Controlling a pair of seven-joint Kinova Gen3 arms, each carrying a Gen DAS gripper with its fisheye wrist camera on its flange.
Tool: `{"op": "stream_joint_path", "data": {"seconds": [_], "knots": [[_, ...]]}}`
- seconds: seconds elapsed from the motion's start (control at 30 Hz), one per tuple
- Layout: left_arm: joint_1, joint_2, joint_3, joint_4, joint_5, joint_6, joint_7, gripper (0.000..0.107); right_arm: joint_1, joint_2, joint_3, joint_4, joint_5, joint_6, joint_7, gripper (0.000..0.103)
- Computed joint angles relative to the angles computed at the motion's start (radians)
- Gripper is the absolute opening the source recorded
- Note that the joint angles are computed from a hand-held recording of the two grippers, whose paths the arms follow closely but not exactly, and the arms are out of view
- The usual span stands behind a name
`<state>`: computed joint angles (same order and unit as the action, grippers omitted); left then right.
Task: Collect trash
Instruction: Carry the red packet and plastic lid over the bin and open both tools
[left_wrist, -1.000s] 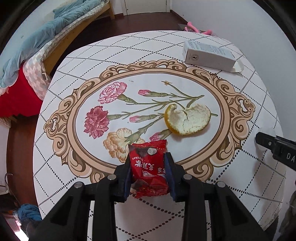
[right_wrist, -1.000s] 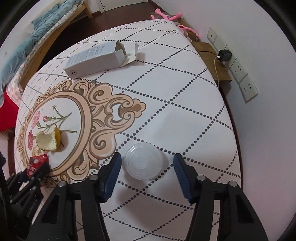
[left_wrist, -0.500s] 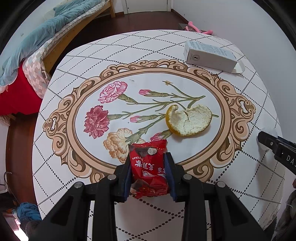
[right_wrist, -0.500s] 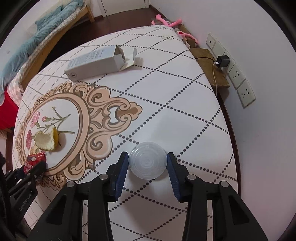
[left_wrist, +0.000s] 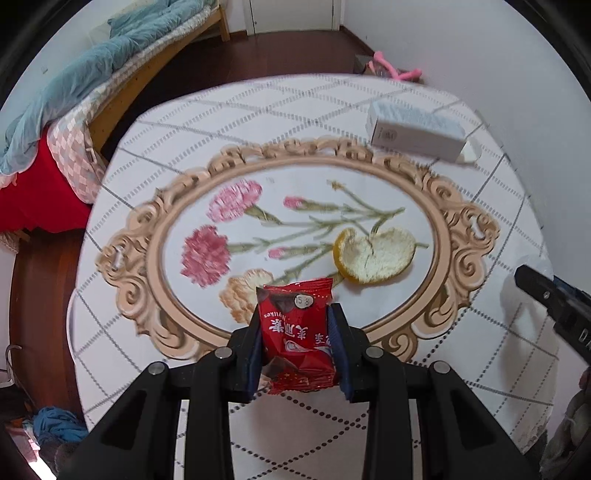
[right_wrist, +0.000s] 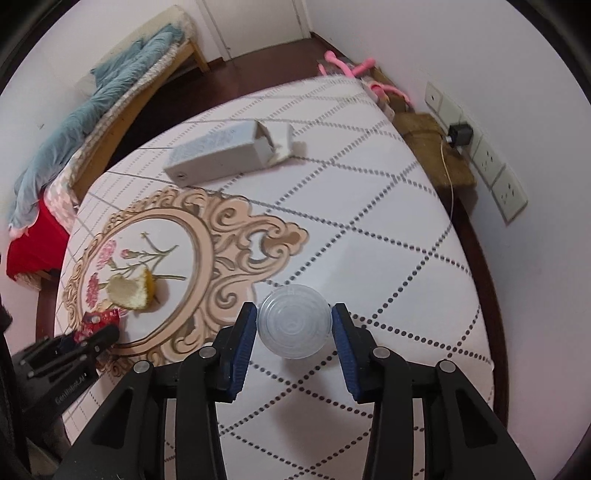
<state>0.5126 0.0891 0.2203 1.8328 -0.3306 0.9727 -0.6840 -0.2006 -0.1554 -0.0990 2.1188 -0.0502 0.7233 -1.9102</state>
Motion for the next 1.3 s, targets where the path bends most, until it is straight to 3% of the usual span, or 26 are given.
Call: {"op": "stream_joint_path", "data": {"seconds": [0.1,0.2,0.27,0.47,0.6,0.77,0.93,1.1,1.3], "knots": [[0.003,-0.058,-0.011,-0.005,-0.009,0.014,-0.002,0.029,-0.013,-0.03,-0.034,-0.017,0.038,0.015,-0.03,0.043],[0.073,-0.119,-0.087,-0.02,-0.04,0.043,0.0,0.029,-0.035,-0.063,-0.077,-0.058,0.075,0.04,-0.06,0.043],[0.052,-0.162,-0.078,-0.029,-0.064,0.061,-0.005,0.029,-0.055,-0.08,-0.1,-0.092,0.088,0.054,-0.07,0.043],[-0.215,-0.324,0.028,-0.049,-0.011,0.087,-0.156,0.029,-0.126,-0.076,-0.161,-0.225,0.084,0.091,-0.094,0.043],[-0.388,-0.444,0.007,-0.02,0.078,0.087,-0.318,0.029,-0.192,-0.032,-0.219,-0.319,0.09,0.1,-0.131,0.043],[-0.565,-0.547,-0.114,0.059,0.179,0.083,-0.521,0.029,-0.316,0.093,-0.282,-0.43,0.123,0.101,-0.194,0.043],[-0.695,-0.558,-0.312,0.156,0.244,0.065,-0.724,0.029,-0.407,0.291,-0.394,-0.552,0.216,0.11,-0.295,0.043],[-0.771,-0.432,-0.543,0.215,0.336,0.032,-0.928,0.029,-0.638,0.522,-0.253,-0.713,0.188,0.124,-0.267,0.043],[-0.77,-0.237,-0.807,0.229,0.487,-0.003,-1.154,0.035,-0.796,0.789,-0.092,-0.991,0.085,0.253,-0.163,0.043]]}}
